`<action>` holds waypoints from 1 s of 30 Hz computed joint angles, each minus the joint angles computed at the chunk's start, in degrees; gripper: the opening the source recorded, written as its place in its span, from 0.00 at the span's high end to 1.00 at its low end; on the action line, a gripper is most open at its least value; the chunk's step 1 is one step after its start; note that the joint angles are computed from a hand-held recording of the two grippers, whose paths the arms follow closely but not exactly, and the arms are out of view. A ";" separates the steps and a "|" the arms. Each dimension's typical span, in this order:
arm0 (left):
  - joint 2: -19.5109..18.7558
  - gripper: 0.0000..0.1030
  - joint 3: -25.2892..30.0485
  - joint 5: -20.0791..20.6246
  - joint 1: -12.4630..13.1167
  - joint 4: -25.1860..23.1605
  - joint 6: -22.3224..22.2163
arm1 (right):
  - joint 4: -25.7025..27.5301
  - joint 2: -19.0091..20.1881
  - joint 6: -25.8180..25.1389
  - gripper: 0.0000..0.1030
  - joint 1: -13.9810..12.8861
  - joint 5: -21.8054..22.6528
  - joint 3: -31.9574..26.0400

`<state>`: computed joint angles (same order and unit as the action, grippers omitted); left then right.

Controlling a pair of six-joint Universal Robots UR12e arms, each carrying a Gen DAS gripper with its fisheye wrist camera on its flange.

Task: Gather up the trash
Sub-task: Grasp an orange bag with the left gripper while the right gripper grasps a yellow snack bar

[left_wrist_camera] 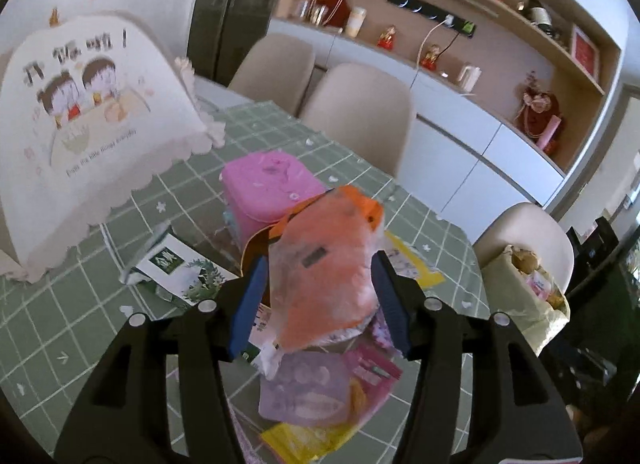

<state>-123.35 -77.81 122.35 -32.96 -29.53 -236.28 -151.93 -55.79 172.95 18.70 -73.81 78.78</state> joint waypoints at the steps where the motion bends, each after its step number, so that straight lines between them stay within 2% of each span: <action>1: -0.10 0.50 -0.10 -1.38 0.48 0.25 -0.68 | -0.11 -0.12 -0.40 0.56 0.26 -0.58 0.07; 5: -0.52 0.50 0.16 -3.32 0.97 0.45 -1.12 | 0.28 0.17 -0.46 0.56 0.84 -2.40 -0.75; 8: -0.74 0.51 0.93 -8.70 1.56 -1.94 0.11 | 2.14 1.24 0.12 0.56 1.06 -1.46 -2.68; 10: -0.97 0.61 1.32 -8.65 1.25 -3.76 0.37 | 3.27 2.15 -0.45 0.56 1.30 -1.10 -4.28; 13: -0.54 0.62 0.54 -9.93 1.16 -3.84 -1.26 | 4.93 4.18 -1.78 0.56 1.90 0.05 -7.64; 16: 0.00 0.62 -0.14 -9.57 0.88 -3.21 -2.15 | 7.18 6.46 -1.79 0.56 2.23 2.53 -11.59; 21: 0.58 0.55 -0.35 -6.66 0.28 -1.97 -1.74 | 12.84 12.47 -1.11 0.56 2.94 7.73 -21.83; 25: 0.75 0.55 0.57 -5.52 0.13 -3.88 -2.40 | 18.39 17.63 -2.10 0.56 3.89 8.93 -30.82; 30: 0.90 0.54 0.95 -5.72 0.42 -4.07 -2.23 | 26.89 25.25 -3.47 0.56 5.24 6.96 -44.09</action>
<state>-122.45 -76.85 116.63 -32.53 -33.60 -238.51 -125.04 -30.54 169.48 23.94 -66.85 34.70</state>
